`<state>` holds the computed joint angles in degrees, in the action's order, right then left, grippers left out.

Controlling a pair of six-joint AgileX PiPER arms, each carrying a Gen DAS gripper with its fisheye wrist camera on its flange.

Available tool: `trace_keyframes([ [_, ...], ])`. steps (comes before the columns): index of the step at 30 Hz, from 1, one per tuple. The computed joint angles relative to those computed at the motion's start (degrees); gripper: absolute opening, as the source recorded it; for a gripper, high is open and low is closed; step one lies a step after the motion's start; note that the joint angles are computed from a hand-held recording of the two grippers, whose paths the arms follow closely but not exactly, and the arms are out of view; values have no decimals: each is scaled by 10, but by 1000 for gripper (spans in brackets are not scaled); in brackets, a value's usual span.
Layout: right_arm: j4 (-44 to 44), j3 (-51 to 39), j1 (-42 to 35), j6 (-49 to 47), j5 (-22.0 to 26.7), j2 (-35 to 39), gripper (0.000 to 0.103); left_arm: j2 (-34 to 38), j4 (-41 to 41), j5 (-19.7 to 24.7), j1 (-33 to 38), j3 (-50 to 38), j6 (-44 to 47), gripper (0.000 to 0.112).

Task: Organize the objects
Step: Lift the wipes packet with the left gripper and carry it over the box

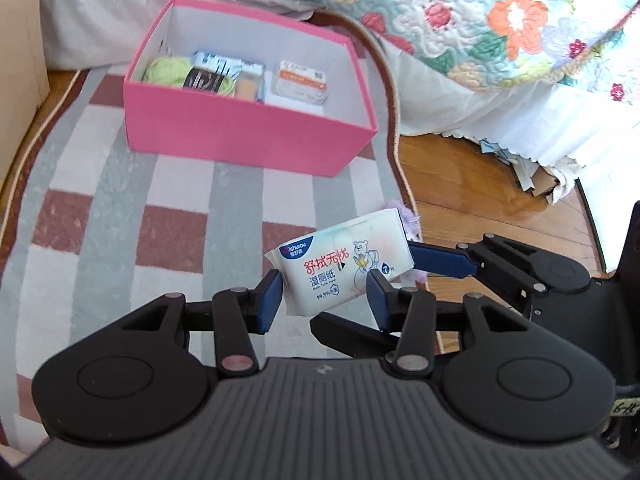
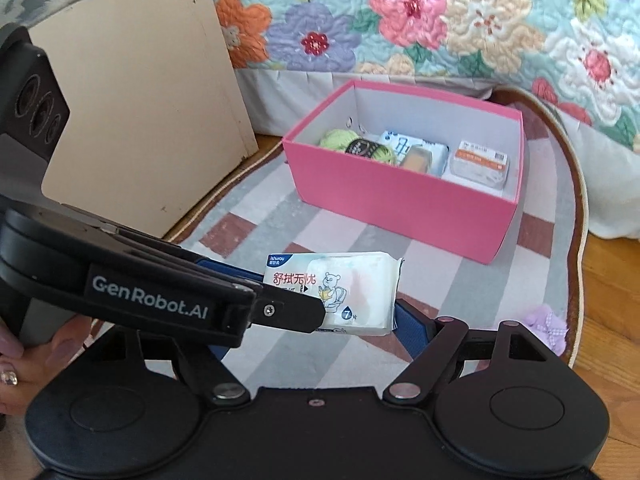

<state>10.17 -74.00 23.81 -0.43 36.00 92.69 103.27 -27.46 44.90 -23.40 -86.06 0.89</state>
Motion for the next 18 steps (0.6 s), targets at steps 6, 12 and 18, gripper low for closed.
trace_keyframes([
  [6, -44, -70, 2, 14, 61, 2, 83, 9, 22, 76, 6, -91, -16, 44],
  [12, -44, -152, -9, 8, 116, 14, 83, 39, 46, 145, 10, -209, -31, 44],
  [18, -44, -223, -20, 1, 143, 37, 83, 95, 48, 223, 21, -352, -47, 44],
])
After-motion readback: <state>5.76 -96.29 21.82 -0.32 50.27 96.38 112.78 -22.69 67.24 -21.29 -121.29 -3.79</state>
